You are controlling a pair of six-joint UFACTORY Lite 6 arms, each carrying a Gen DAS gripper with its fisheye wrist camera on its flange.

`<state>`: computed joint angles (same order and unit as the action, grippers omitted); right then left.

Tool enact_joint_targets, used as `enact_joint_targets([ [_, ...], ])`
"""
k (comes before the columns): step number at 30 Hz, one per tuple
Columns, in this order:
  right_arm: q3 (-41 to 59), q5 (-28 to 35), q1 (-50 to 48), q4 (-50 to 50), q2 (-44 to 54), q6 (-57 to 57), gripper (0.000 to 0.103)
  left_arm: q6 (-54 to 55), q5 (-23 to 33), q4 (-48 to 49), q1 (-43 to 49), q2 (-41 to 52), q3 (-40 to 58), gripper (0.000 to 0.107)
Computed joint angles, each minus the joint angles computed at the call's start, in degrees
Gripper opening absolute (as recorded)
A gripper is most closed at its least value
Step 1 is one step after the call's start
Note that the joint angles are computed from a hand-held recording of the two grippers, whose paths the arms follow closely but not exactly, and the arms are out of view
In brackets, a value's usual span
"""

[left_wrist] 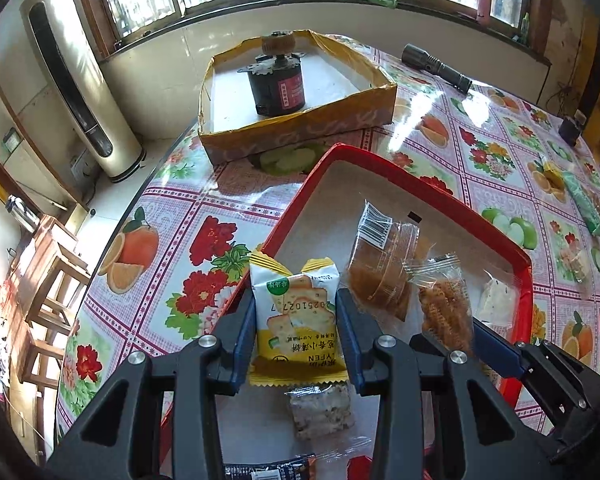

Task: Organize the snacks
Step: 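Open both tools to drop the biscuit and brittle packets into the tray, then grasp the white square packet with the left tool while the right tool grasps the cream wafer stick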

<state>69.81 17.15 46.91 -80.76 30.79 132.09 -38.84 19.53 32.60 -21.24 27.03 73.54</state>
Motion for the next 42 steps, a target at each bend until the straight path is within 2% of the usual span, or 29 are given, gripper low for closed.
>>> enact_joint_targets([
  [5,-2.0,-3.6,-1.2,-10.2,-0.5,12.2,0.039,2.2,-0.1,-2.6,0.5,0.3,0.1,0.039],
  [12,-3.2,-4.0,-0.8,-10.2,-1.5,13.1,0.042,2.6,0.4,-3.7,0.2,-1.0,-1.0,0.05],
  [17,-4.6,-3.7,-0.2,-11.0,-3.0,14.9,0.048,0.7,0.4,-2.1,0.0,-3.3,-2.9,0.052],
  [25,-7.2,-1.1,2.9,-9.2,-6.5,13.3,0.048,-2.9,2.1,-0.7,-1.3,-7.3,-6.5,0.052],
  [31,-10.1,4.3,7.5,1.6,-10.6,2.1,0.048,-4.7,5.5,-3.6,-4.5,-9.7,-8.7,0.052],
  [36,-21.3,10.0,10.5,1.0,-21.4,5.4,0.048,-10.4,8.3,-1.9,-10.8,-11.6,-8.0,0.052],
  [40,-35.8,12.8,8.4,3.5,-36.3,6.5,0.048,-13.5,11.4,-1.3,-17.5,-9.0,-2.9,0.053],
  [42,-43.3,13.3,5.4,7.3,-45.3,3.0,0.048,-13.8,12.8,-2.2,-20.7,-6.1,1.1,0.053],
])
